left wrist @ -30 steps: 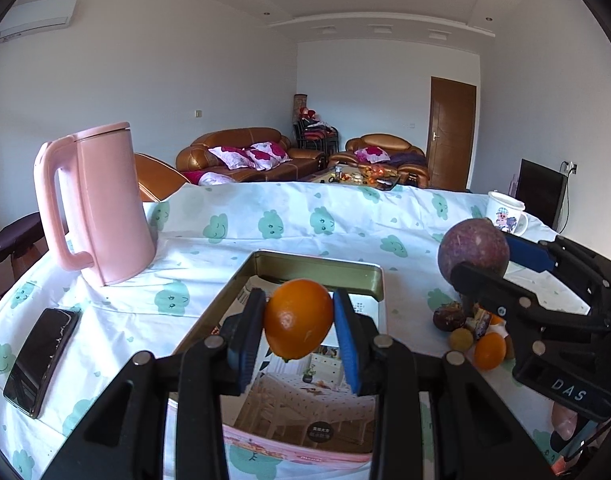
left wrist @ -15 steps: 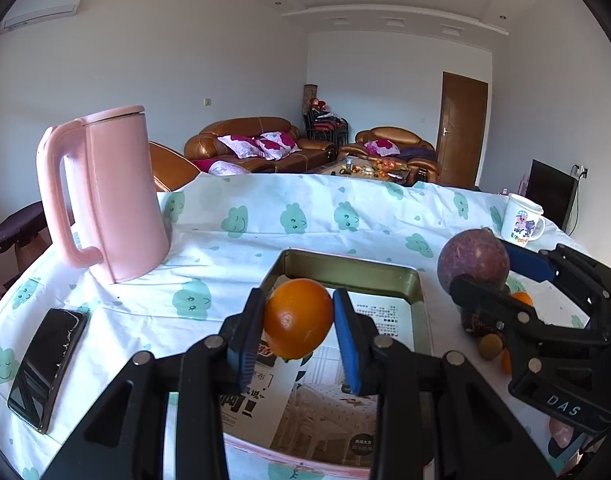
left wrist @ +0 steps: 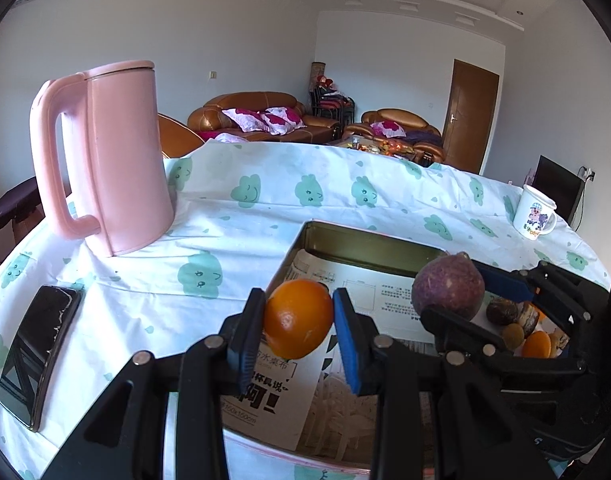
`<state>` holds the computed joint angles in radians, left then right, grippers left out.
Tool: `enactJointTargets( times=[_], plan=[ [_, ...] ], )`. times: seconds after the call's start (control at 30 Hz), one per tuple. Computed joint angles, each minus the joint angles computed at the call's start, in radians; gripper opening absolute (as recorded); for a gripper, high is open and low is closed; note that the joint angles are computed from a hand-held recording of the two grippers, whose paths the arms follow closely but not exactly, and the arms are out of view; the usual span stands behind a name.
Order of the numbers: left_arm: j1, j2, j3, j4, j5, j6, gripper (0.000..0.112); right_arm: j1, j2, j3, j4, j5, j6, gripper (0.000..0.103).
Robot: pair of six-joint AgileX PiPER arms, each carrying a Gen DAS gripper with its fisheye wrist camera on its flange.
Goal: Organize fruits
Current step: 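Carry the purple fruit and the orange over the pink tin box with both tools, then open the left tool to drop the orange in the tin while the right tool releases the purple fruit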
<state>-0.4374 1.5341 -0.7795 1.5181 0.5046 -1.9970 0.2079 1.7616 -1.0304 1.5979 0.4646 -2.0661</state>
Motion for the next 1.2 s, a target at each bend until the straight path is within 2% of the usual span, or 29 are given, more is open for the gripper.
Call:
enactJointTargets(
  times=[0.47,0.7,0.9,0.97,1.03,1.07,1.1,1.2],
  plan=[
    [0.030,0.038,-0.023,-0.047,-0.029,0.052,0.036,0.050,0.042,-0.074,-0.286,-0.055,0.271,0.053],
    [0.028,0.051,-0.040,-0.077,-0.021,0.090,0.037,0.073,0.042,-0.069,-0.316,-0.090,0.282,0.053],
    [0.015,0.052,-0.035,-0.048,0.006,0.052,0.038,0.085,0.050,-0.084,-0.397,-0.103,0.360,0.053],
    [0.011,0.051,-0.032,-0.040,0.016,0.042,0.041,0.090,0.046,-0.076,-0.373,-0.116,0.335,0.053],
    [-0.003,0.048,-0.025,-0.025,0.049,0.016,0.061,0.087,0.039,-0.064,-0.323,-0.120,0.284,0.054],
    [-0.016,0.046,-0.019,-0.010,0.075,-0.007,0.073,0.086,0.037,-0.061,-0.309,-0.121,0.271,0.061],
    [-0.029,0.040,-0.010,0.009,0.100,-0.032,0.077,0.085,0.035,-0.057,-0.291,-0.126,0.257,0.071],
    [-0.058,0.028,0.010,0.059,0.142,-0.086,0.078,0.066,0.024,-0.042,-0.197,-0.111,0.180,0.072]
  ],
)
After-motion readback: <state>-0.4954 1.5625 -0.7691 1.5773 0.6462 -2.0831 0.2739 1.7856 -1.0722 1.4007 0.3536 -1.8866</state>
